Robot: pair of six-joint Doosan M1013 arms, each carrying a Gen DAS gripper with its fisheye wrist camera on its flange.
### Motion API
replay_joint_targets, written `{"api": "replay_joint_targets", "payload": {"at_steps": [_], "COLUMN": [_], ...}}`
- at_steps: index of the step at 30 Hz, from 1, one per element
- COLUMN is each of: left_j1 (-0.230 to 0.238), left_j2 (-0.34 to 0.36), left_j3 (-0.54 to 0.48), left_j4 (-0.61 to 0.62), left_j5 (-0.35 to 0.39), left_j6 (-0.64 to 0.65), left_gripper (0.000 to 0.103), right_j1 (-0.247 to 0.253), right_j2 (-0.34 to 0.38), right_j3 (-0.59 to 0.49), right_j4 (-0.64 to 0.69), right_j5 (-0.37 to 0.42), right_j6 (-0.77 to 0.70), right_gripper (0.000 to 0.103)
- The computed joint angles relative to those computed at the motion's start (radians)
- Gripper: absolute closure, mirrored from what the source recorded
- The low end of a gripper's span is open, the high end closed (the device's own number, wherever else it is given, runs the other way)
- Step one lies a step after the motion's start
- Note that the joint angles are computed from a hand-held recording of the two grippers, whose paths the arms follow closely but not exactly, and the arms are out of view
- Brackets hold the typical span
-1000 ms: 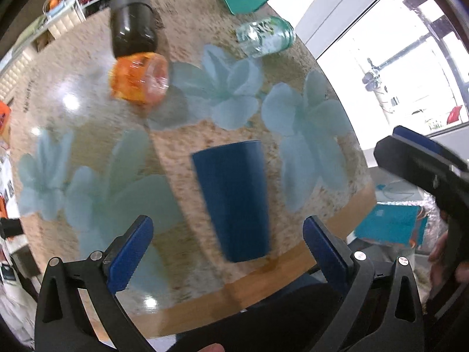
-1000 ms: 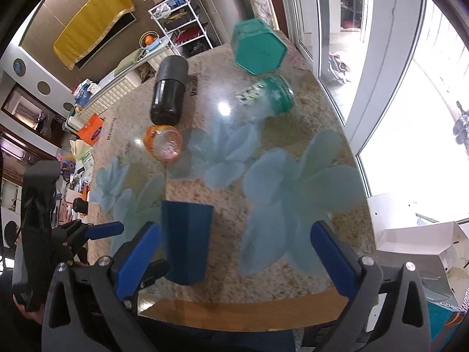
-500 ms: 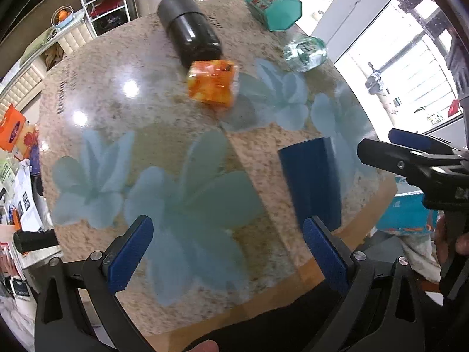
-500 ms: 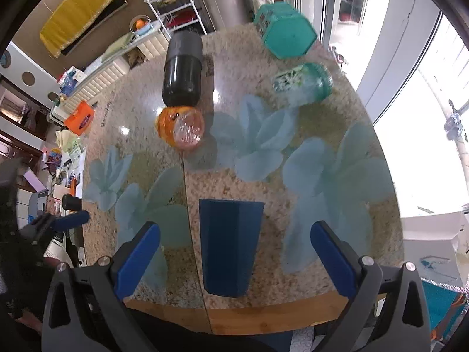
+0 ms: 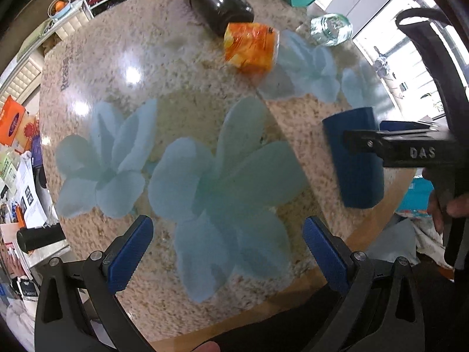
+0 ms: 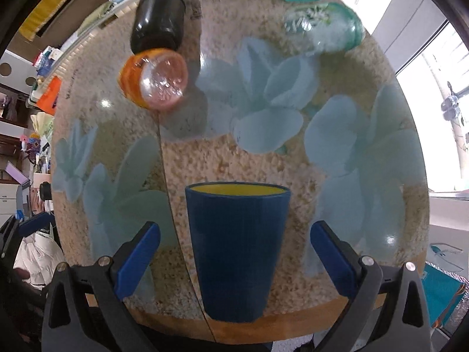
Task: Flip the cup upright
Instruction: 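Grasp the standing blue cup with the right gripper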
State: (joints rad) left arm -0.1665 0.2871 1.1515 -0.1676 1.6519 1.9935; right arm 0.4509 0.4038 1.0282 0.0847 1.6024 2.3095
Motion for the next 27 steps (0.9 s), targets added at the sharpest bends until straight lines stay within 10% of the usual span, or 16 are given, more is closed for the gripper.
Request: {"api": "replay_joint_targets", "payload": {"at_steps": [8, 13, 27], "left_j1": [0.015, 0.027, 0.045], "left_j2": [0.002, 0.003, 0.004], "left_j3": [0.016, 0.017, 0.011], "left_j4": [-0.003, -0.007, -0.017], "left_j5": [0.006, 0.001, 0.004], "left_j6": [0.01, -0.008, -0.028], "left_gripper": [0.0, 0.0, 0.0], "right_j1": [-0.01, -0.014, -0.001], "right_j2": [0.058, 0.072, 0.02], "right_j3": [-0.043, -0.042, 0.012], "right_j4": [0.032, 0.066, 0.053], "right_j5": [0.101, 0.115, 0.016], "right_j6": [-0.02, -0.025, 0.009], "right_gripper": [0.001, 0.033, 0.033]}}
